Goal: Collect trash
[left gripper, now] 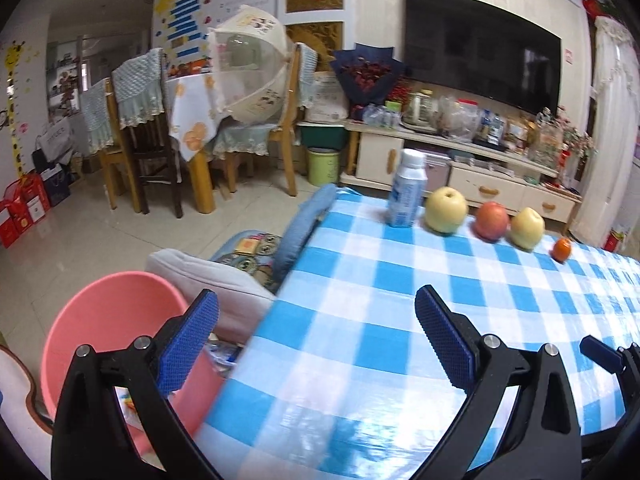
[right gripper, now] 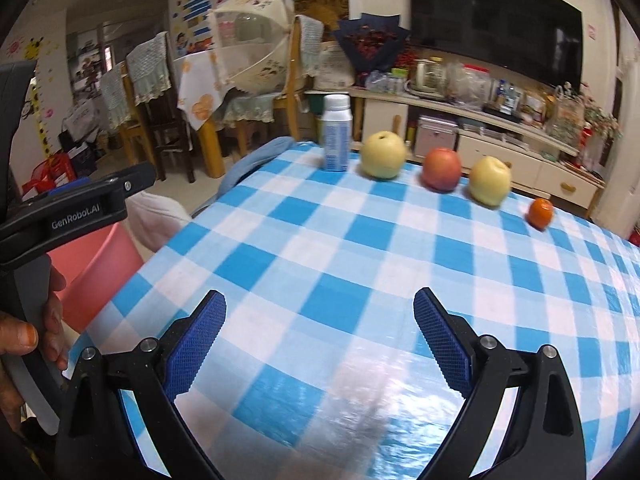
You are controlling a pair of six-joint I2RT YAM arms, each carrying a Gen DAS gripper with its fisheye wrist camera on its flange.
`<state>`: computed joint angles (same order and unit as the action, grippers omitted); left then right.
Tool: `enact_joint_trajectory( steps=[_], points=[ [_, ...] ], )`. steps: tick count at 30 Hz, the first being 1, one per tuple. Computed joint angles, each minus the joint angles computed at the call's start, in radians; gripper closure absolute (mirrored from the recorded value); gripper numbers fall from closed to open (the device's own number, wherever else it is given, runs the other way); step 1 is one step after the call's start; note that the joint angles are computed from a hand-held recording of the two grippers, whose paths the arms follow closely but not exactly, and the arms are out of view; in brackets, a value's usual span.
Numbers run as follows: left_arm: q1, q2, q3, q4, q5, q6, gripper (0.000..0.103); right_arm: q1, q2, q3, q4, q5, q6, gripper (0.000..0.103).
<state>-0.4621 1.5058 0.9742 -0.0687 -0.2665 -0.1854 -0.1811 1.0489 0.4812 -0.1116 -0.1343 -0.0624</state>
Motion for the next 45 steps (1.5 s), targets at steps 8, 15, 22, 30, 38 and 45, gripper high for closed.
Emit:
enact_joint_trajectory(
  steps=[8,15,22,30,38,45],
  points=[
    [-0.158,0.049,0.029,-0.006,-0.082,0.008,0.004,-0.248,-0.107,-0.066,-0.028,-0.112,-0.107,0.008],
    [-0.277,0.054,0.020,0.029,-0.125,-0.030,0.004,-0.458,-0.136,-0.102,0.001,-0.206,-0.229,0.008],
    [-0.393,0.031,0.007,0.069,-0.146,-0.036,0.004,-0.659,-0.108,-0.084,0.012,-0.343,-0.301,0.008],
    [-0.508,0.049,0.068,0.009,-0.196,-0.078,0.004,-0.883,-0.042,-0.024,-0.011,-0.533,-0.352,0.008],
    [-0.615,0.103,0.157,-0.053,-0.287,-0.121,0.004,-1.066,0.048,0.027,0.028,-0.653,-0.385,0.008],
    [-0.684,0.163,0.255,-0.095,-0.346,-0.123,0.004,-1.168,0.127,0.061,0.099,-0.704,-0.379,0.008]
  ],
)
